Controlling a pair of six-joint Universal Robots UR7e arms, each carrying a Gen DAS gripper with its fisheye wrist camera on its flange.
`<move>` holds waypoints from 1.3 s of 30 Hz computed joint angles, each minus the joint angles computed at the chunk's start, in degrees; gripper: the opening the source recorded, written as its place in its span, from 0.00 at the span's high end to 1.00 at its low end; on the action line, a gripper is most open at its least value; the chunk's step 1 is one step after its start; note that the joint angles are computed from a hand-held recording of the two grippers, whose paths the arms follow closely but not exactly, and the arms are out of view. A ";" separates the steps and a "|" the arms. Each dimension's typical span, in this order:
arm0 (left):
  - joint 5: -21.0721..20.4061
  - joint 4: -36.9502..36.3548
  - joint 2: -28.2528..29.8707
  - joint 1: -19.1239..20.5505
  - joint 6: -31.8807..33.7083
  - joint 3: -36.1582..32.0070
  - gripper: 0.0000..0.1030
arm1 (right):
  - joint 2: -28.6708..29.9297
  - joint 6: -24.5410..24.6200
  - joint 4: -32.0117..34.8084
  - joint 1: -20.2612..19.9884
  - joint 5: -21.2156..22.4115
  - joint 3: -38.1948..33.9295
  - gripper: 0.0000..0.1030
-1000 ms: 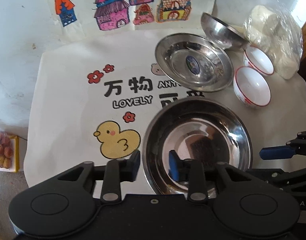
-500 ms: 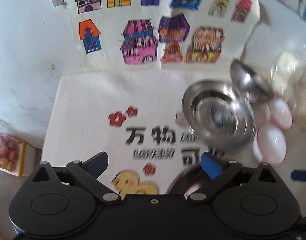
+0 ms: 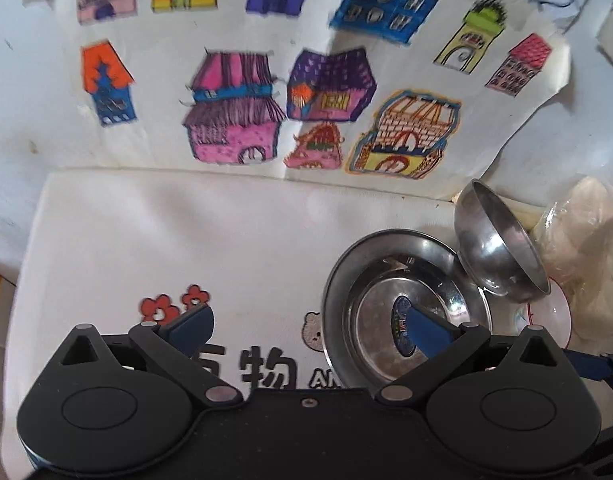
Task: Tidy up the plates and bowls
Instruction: 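Move both grippers to the blue-label steel plate and close on its rim, then lift the blue-label plate with both grippers and lower it onto the plate stack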
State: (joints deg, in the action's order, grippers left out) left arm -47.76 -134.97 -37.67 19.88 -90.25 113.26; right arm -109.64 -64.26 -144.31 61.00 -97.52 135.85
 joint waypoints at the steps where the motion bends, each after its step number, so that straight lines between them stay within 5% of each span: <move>1: -0.47 -1.42 0.14 0.59 0.60 0.13 0.01 | 1.43 0.29 -0.43 0.61 -0.79 -0.54 0.00; 9: -2.50 -4.56 0.60 2.69 0.30 0.91 0.01 | 7.92 0.41 -1.69 2.97 -3.44 -2.99 0.02; 21: -3.24 -5.10 1.41 3.53 1.60 0.23 0.05 | 13.10 1.65 -5.80 3.88 -6.66 -3.95 0.18; 30: -4.01 -8.23 2.00 3.63 2.96 0.84 0.25 | 14.70 2.15 -8.97 4.12 -7.92 -3.37 0.28; 35: -5.15 -9.97 2.06 3.74 2.67 1.54 0.51 | 15.44 2.85 -9.88 4.30 -8.55 -3.47 0.41; 39: -5.84 -9.96 2.12 3.79 2.21 1.74 0.59 | 16.14 2.63 -10.97 4.66 -9.29 -3.16 0.45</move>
State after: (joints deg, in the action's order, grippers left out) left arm -53.60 -144.93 -35.55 23.67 -88.04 115.00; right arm -93.50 -61.63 -155.29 65.66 -106.81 132.69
